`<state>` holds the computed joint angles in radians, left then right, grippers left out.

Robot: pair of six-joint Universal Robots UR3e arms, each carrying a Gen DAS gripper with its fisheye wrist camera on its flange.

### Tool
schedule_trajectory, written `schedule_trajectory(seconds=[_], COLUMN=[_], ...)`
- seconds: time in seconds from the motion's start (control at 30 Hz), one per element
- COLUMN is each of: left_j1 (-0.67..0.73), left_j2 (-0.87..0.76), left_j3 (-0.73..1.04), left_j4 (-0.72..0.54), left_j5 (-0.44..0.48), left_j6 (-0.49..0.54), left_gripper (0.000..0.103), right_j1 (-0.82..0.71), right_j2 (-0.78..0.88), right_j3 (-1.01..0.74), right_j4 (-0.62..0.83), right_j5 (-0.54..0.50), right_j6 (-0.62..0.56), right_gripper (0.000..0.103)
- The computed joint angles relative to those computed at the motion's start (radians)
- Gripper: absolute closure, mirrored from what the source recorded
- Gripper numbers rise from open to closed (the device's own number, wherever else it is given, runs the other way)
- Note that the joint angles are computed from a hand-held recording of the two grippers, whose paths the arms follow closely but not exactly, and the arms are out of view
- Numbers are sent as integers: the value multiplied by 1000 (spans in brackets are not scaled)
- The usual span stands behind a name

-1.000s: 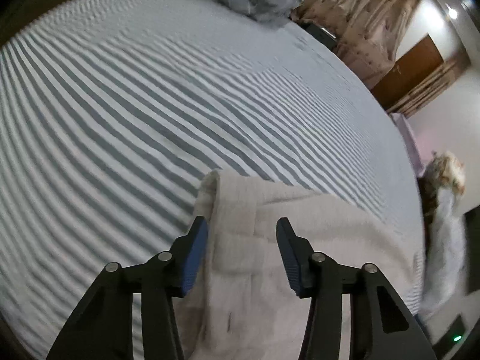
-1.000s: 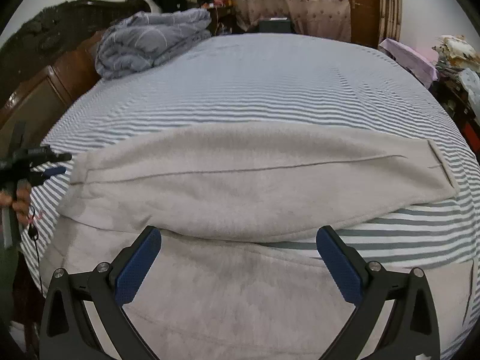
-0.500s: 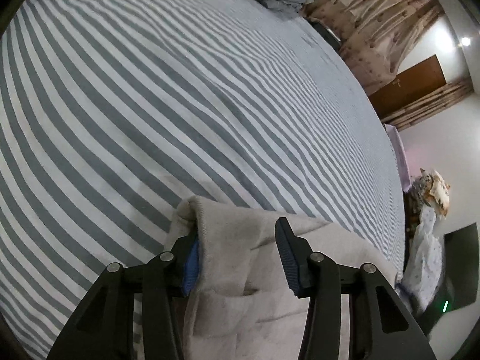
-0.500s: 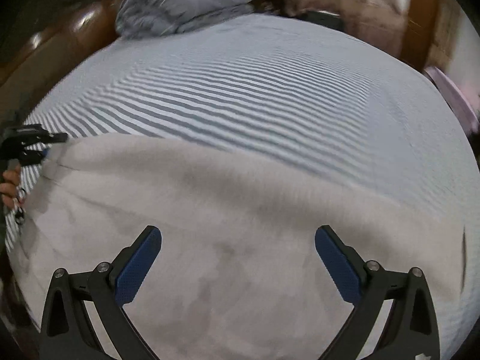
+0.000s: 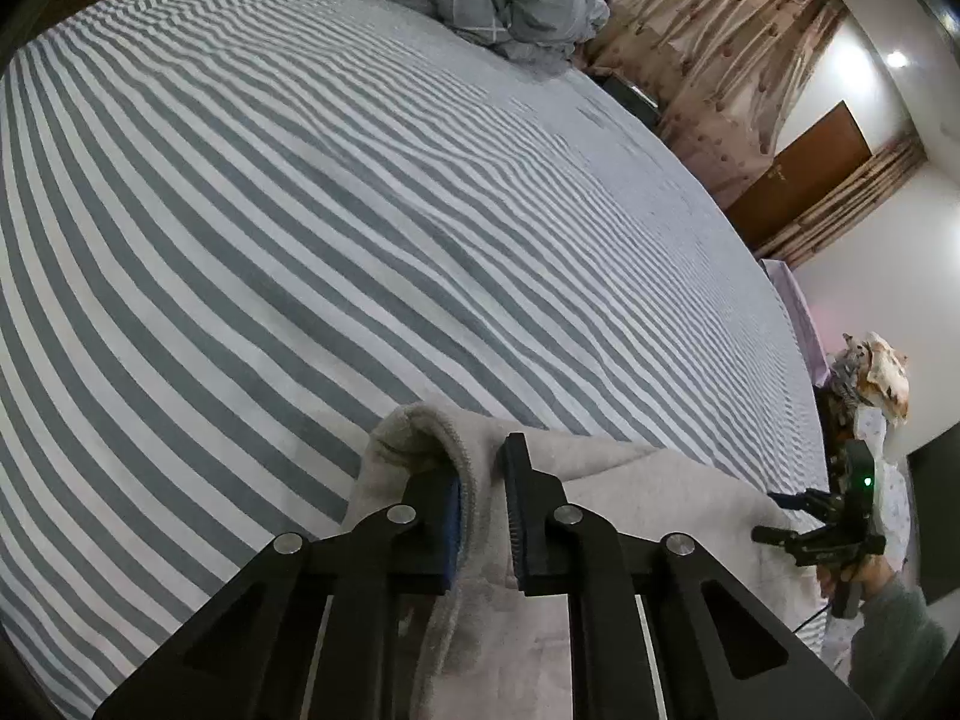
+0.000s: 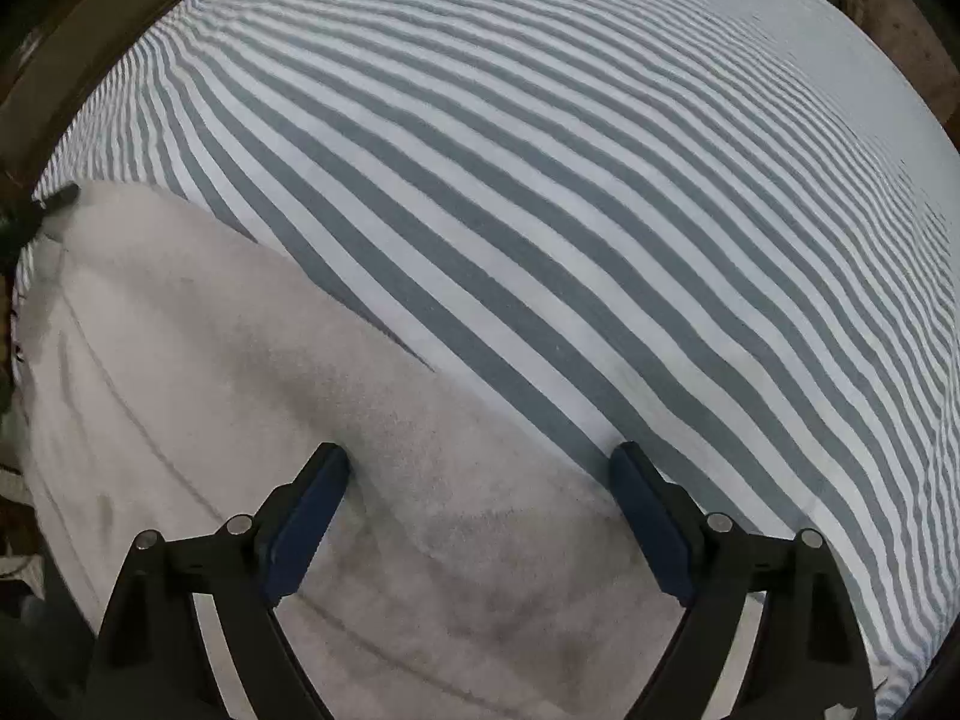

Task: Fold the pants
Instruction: 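Grasp the waistband edge of the grey pants with the left and right grippers, then lift the waistband with both grippers and fold it over toward the pant hems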

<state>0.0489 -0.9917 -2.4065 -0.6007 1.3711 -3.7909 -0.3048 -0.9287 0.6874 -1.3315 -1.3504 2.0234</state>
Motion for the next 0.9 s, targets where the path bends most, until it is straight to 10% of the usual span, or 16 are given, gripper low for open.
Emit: schedule_trajectory(seconds=[0.1, 0.13, 0.2, 0.37, 0.63, 0.9], left_j1=[-65, -81, -121, -142, -287, -444], left_j2=[-60, -71, -112, -78, 7, 246], left_j3=[31, 35, 54, 64, 134, 157], left_j4=[35, 46, 77, 65, -15, -190], left_j5=[72, 87, 120, 132, 232, 315], left_j6=[-16, -25, -53, -76, -139, -233], left_gripper=[92, 92, 95, 97, 97, 97], right_j1=[-23, -36, -47, -90, -343, -813], right_j2=[-47, -46, -103, -350, -722, -1040], right_j3=[55, 28, 93, 404, 615, 601], right_j4=[-2, 45, 30, -118, 50, 613], right_j5=[64, 95, 116, 159, 295, 365], right_j6=[-34, -37, -46, -57, -223, -728], right_gripper=[51, 80, 90, 95, 95, 95])
